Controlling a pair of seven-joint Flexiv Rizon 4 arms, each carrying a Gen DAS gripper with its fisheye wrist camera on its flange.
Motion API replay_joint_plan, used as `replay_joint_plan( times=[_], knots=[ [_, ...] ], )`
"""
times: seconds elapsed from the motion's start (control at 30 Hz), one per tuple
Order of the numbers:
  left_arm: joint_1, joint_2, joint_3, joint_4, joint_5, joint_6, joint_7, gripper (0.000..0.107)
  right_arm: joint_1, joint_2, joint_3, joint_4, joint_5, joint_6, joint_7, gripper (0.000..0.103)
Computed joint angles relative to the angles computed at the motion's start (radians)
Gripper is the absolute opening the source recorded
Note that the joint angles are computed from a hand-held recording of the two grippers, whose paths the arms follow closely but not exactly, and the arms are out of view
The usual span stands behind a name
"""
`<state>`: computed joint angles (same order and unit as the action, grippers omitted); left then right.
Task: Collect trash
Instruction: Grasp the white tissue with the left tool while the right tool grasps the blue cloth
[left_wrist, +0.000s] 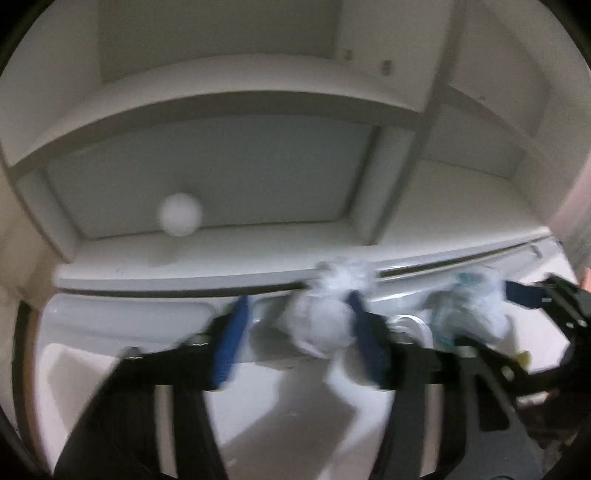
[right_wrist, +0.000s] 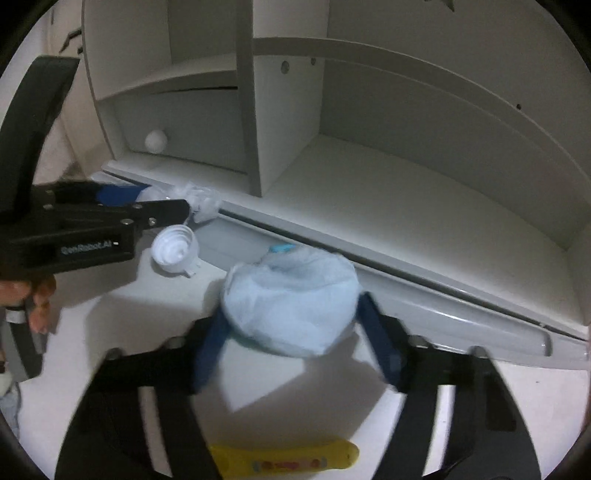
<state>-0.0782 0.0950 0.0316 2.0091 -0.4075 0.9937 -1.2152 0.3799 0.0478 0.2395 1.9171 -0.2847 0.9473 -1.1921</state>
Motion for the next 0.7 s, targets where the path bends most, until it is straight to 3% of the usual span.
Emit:
replay_joint_plan(
  times=[0.07,0.13,0.33,0.5,0.7],
  knots=[
    [0.031,0.009,-0.035,0.013,-0.010,0.009,0.003,0.033,-0.002,0.008,-0.001,0.007,0.010,0.014,-0.003,0.034],
    [-0.004,0.006,0.001,0.010,-0.008,0.010,-0.006,0.033,-0.005,0.019,-0.003,0.016,0.047,0.042,-0.017,0.029],
    [-0.005,0.037,0.015,0.067,-0.032,0.133,-0.001,0.033,-0.021,0.046,-0.011,0.036,0.113,0.087,-0.014,0.028],
    [0.012,0.063,0.014,0.074,0.049,0.113,-0.046,0.033,-0.024,0.029,-0.010,0.035,0.096,0.110,0.010,0.028],
    [0.006,0.069,0.016,0.079,0.058,0.116,-0.064,0.033,-0.024,0.029,-0.010,0.032,0.101,0.106,0.010,0.028]
  ],
)
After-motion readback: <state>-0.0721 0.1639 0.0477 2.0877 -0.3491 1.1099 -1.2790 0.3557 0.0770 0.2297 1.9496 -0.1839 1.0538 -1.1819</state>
